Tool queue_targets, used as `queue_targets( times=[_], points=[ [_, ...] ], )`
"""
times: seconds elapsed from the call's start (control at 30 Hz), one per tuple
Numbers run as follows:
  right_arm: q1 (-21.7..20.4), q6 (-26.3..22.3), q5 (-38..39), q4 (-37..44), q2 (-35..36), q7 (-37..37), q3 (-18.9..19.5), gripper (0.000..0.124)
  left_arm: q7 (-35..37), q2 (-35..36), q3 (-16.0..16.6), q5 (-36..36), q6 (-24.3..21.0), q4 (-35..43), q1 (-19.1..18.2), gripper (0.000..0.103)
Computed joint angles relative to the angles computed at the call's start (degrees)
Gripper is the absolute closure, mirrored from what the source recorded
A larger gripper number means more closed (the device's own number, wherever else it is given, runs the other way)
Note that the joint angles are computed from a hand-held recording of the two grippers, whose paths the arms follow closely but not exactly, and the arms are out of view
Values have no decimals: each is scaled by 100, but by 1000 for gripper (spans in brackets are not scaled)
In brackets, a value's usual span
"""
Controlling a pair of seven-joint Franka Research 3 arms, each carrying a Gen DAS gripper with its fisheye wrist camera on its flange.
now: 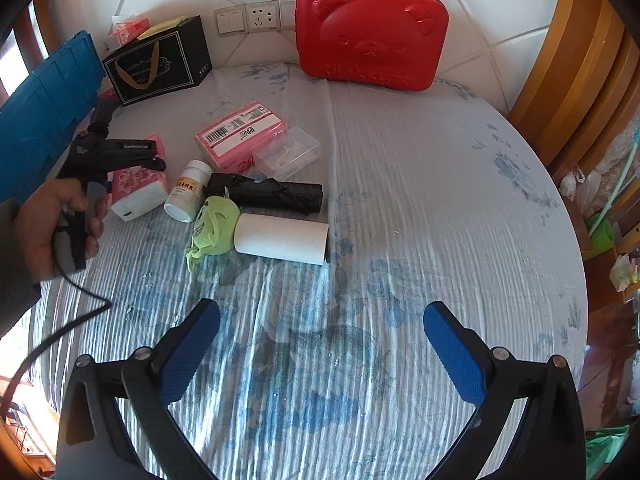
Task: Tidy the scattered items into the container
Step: 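Grasp the pink tissue pack with the left tool while the right grasps the white tissue pack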
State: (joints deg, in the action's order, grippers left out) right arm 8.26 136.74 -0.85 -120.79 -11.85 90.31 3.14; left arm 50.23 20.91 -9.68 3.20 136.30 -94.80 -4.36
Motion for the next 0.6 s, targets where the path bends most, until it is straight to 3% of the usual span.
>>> queue_targets(
  times=[0.23, 0.4, 0.6],
  points=[
    [295, 356, -67, 949, 968, 406, 149, 21, 650, -1528, 89, -79, 429, -1552, 241, 17],
    [787, 532, -619, 1981, 2074, 1415, 86, 21, 1466, -2335, 245, -62, 470, -2223, 295, 17],
    [1467, 46, -919, 3785, 3710, 2594, -290, 21, 2361, -3129, 480, -171, 401, -2812, 305, 17]
  ],
)
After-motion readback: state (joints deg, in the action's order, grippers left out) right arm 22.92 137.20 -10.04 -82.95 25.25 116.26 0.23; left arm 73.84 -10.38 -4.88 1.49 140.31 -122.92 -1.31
